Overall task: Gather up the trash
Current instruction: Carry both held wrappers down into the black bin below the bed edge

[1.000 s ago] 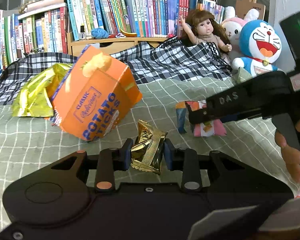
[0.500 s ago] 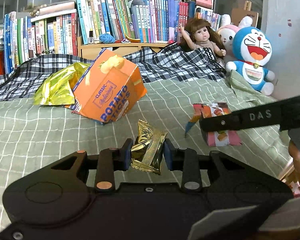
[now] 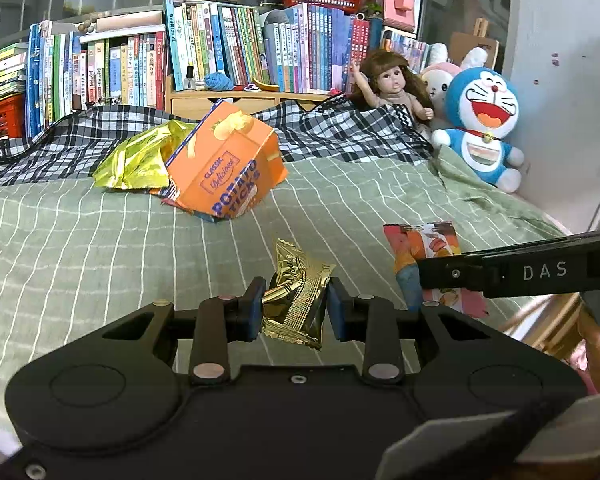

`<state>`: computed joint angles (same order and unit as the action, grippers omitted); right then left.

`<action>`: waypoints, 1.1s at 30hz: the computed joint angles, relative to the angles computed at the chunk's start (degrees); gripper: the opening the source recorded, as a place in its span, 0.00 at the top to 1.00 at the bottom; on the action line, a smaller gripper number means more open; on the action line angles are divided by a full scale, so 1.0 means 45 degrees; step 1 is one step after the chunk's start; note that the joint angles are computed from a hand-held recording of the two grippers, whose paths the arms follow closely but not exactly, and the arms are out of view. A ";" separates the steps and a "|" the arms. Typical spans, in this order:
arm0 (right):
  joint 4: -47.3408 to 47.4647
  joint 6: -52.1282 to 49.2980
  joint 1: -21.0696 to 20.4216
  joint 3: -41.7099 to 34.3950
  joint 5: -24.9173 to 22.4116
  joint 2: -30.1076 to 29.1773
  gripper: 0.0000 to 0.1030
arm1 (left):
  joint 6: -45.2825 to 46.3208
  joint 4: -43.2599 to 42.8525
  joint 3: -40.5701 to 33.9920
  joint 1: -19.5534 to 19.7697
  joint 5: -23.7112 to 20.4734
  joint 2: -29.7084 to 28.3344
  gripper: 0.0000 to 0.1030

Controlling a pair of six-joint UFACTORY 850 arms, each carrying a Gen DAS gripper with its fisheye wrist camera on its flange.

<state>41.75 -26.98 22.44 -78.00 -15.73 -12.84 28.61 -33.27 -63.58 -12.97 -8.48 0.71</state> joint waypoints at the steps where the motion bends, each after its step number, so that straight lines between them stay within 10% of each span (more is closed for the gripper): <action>1: 0.0164 -0.0211 0.0047 0.0211 0.0028 0.0162 0.61 | -0.0151 0.0117 0.0149 -0.0028 -0.0005 0.0162 0.70; 18: -0.0541 -0.0054 0.0893 0.2920 0.0008 0.1867 0.59 | -0.3180 0.2607 0.2806 -0.0172 -0.0779 0.2801 0.70; 33: -0.2216 0.2112 0.1335 0.3531 -0.0691 0.1113 0.57 | -0.6272 0.4873 0.3613 -0.0272 -0.1809 0.2206 0.70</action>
<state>31.78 -17.48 28.45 -62.11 -18.84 -7.83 0.39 -11.34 -47.32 -14.20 -16.62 10.63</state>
